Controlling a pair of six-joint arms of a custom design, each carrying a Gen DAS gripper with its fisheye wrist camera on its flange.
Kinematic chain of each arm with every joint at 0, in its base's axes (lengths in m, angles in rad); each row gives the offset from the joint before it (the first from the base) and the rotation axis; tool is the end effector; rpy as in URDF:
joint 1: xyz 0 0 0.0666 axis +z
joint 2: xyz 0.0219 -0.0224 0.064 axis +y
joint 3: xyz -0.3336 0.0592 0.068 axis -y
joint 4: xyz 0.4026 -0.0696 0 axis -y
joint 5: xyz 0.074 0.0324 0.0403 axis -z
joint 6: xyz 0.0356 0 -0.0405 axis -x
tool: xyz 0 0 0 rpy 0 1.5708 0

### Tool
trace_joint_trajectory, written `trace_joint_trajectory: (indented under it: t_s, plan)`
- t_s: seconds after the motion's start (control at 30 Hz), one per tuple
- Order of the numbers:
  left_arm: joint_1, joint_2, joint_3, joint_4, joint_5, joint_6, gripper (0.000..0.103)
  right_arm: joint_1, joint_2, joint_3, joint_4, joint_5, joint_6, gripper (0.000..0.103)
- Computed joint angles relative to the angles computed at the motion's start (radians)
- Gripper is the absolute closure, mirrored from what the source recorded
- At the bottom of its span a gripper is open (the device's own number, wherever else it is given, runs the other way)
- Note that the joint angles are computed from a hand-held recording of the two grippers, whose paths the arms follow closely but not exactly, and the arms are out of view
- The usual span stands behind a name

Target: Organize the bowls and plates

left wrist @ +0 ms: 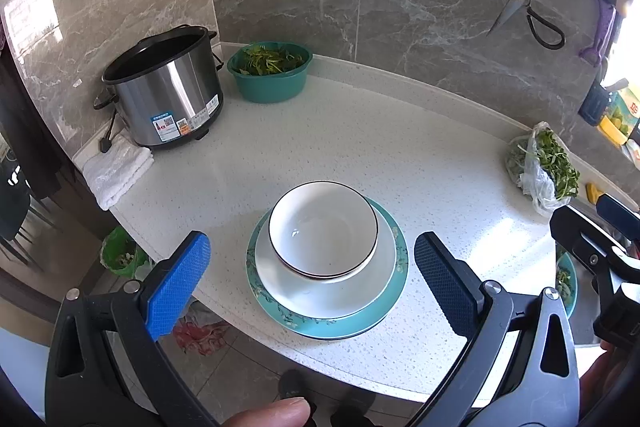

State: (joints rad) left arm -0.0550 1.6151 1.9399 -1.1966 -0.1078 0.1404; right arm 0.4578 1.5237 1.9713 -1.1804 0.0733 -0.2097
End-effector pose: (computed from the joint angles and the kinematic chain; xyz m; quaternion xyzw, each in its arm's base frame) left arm 0.5557 -0.0272 0.5055 -0.0585 0.9365 0.0170 0.3452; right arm 0.4663 0.2264 0.5679 -0.0982 0.9077 0.1016 0.3951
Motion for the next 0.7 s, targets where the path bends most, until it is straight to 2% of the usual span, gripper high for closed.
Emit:
trace_joint_trajectory:
  t_s: [0.7]
  plan:
    - [0.000, -0.008, -0.014, 0.003, 0.001, 0.001, 0.000, 0.002, 0.001, -0.001, 0.001, 0.000, -0.001, 0.000]
